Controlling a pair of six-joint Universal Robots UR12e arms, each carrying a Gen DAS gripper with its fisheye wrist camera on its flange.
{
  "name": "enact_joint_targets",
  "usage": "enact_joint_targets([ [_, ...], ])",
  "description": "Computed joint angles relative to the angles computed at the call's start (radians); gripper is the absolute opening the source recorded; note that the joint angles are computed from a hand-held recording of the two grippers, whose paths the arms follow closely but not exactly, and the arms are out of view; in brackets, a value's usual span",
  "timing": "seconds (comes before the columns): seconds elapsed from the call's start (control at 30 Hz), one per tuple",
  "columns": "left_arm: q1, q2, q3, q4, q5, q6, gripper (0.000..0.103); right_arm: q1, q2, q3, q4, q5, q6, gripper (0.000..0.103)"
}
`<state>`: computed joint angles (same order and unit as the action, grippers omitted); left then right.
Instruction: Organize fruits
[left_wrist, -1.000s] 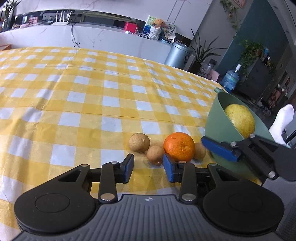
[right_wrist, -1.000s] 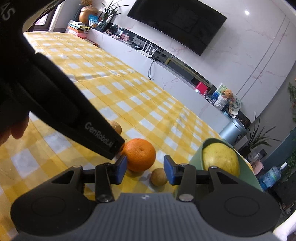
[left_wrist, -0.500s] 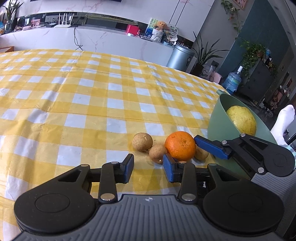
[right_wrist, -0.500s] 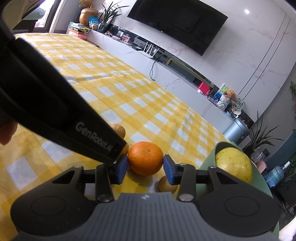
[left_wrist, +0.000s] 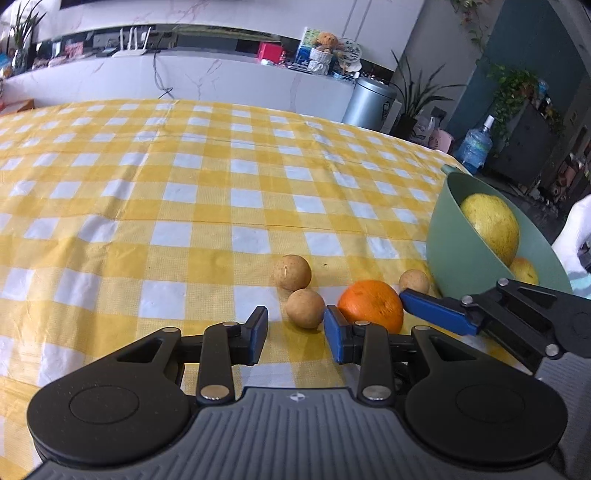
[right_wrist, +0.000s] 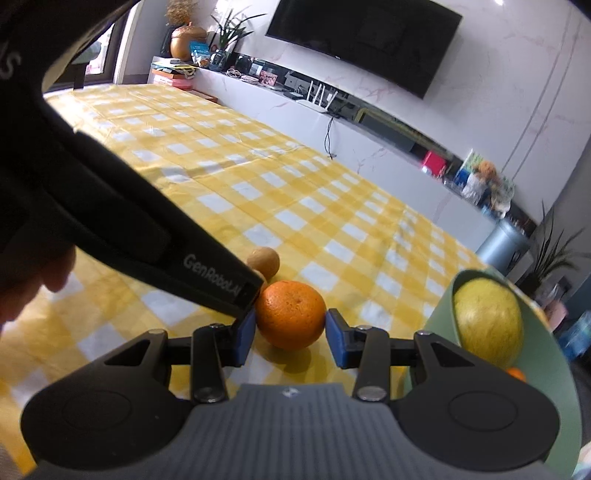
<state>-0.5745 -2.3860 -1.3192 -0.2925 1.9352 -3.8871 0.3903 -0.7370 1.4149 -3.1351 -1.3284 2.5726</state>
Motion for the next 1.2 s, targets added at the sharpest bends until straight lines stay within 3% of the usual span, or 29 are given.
enact_joint_targets([
  [0.27,-0.012,-0.022,0.028,0.001,0.027,0.061,0.040,-0.013,-0.037,0.034,0.071,-0.018,0.133,0.038],
  [0.67,-0.018,-0.044,0.055,-0.008,0.086,0.064,0.036,-0.035,-0.030,0.024,0.118,0.076,0.272,0.044],
  [0.97,-0.020,-0.047,0.057,-0.006,0.093,0.098,0.028,-0.030,-0.016,0.011,0.110,0.090,0.270,0.046],
  [1.2,-0.015,-0.041,0.046,0.010,0.074,0.054,0.027,-0.028,-0.007,0.005,0.095,0.091,0.281,0.045],
])
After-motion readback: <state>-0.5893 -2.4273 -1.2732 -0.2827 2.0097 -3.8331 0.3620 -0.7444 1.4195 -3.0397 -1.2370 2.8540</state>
